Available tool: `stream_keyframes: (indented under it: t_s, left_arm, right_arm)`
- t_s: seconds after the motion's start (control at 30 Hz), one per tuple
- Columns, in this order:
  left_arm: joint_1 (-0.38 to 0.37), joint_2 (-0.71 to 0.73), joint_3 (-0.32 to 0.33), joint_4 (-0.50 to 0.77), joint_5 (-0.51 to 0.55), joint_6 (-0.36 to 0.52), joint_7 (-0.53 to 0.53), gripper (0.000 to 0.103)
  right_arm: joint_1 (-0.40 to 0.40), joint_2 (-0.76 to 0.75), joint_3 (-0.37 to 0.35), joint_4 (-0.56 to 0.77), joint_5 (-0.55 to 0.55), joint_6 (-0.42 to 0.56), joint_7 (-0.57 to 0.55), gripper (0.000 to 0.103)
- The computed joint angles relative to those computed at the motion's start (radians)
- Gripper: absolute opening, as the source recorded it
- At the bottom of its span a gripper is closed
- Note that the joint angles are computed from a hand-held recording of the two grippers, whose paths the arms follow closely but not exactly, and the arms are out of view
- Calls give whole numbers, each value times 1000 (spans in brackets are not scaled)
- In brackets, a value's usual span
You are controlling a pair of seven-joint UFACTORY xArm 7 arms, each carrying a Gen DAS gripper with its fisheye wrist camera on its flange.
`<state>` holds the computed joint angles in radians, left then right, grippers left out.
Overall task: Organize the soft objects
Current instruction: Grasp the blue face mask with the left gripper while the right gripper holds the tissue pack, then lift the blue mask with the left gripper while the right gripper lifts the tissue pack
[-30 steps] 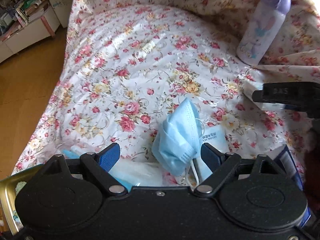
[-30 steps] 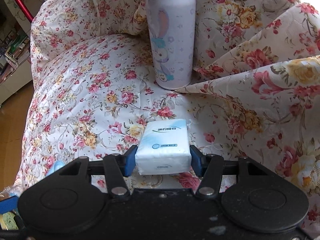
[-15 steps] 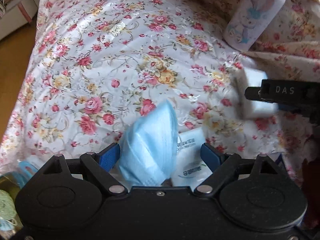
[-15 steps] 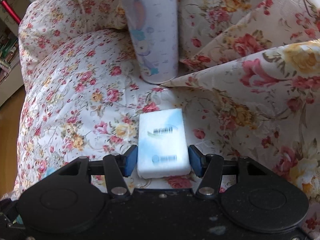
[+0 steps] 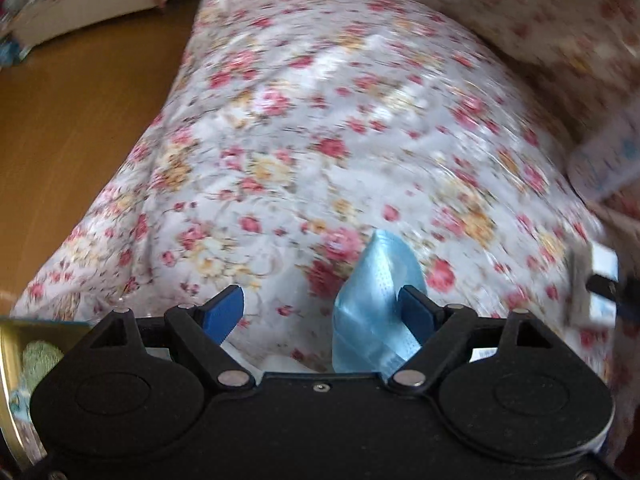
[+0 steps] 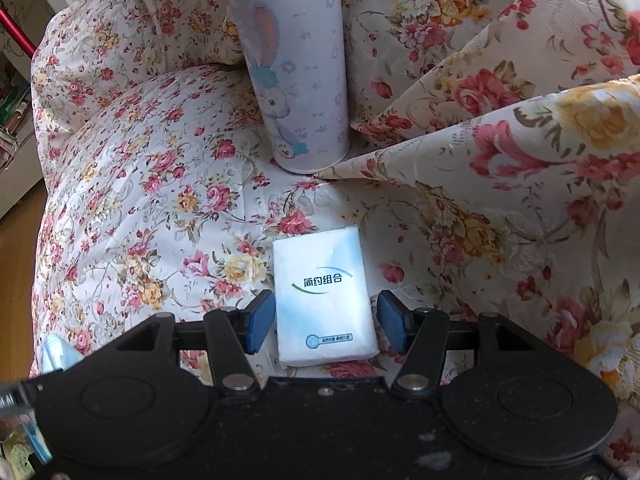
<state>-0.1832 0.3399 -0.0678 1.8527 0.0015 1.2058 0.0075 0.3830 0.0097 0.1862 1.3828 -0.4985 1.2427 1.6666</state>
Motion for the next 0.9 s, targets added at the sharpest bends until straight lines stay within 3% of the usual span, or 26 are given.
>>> stream_keyframes:
  t_s: [0.5,0.9]
  left_arm:
    - [-28,167,26,244,77,31,-35,80]
    - [-25,106,17,134,69,4,48,81]
  right_arm:
    - [2,3,0,1,-16,-4,13,57]
    - [9,16,-4,13,-26,-12,-6,60]
